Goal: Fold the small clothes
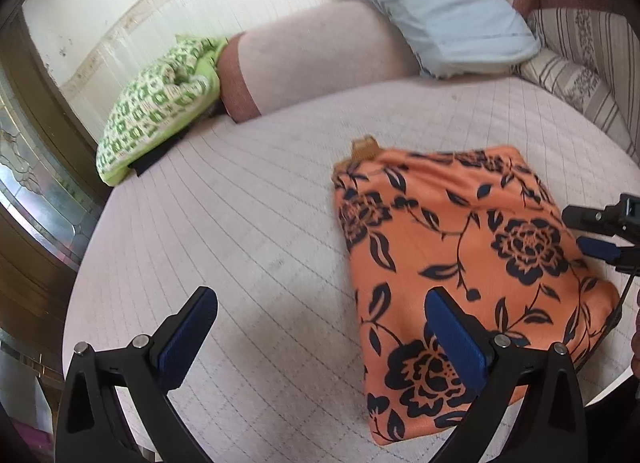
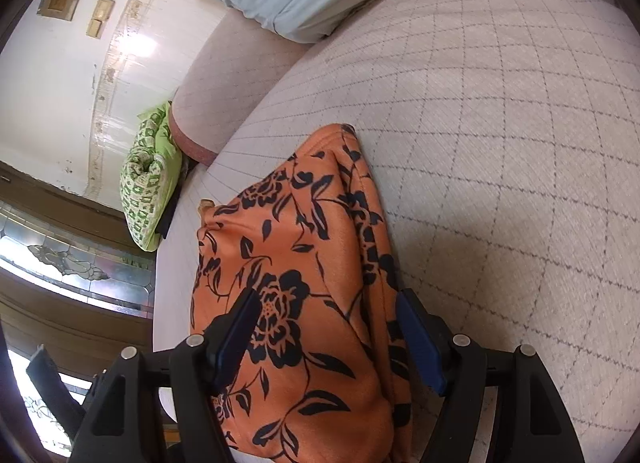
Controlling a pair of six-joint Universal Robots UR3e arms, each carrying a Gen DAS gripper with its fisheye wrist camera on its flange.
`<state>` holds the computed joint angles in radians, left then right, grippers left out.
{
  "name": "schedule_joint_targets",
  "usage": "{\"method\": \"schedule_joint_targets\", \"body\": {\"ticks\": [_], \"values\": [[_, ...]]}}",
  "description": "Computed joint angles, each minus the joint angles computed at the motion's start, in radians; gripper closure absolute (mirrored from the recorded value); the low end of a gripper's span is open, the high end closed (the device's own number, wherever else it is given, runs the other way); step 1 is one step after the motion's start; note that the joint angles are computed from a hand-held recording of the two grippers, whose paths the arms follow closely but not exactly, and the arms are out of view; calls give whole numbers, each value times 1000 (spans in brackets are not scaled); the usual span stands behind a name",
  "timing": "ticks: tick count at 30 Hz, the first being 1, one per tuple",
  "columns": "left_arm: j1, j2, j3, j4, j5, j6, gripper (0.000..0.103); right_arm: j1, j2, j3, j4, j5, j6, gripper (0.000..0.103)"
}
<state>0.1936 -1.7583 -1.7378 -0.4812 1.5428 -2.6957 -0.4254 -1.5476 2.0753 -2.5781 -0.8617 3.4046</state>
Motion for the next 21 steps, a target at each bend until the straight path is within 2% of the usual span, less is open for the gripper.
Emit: {"method": "schedule_joint_targets", "body": {"ticks": [8,21], "values": [[73,52,-45,109,-29,-7,0,26,34,-32,-24,-6,19,29],[227,144,-66,109,-95,-8,0,57,60,-49,-58,-26,52,29]]}}
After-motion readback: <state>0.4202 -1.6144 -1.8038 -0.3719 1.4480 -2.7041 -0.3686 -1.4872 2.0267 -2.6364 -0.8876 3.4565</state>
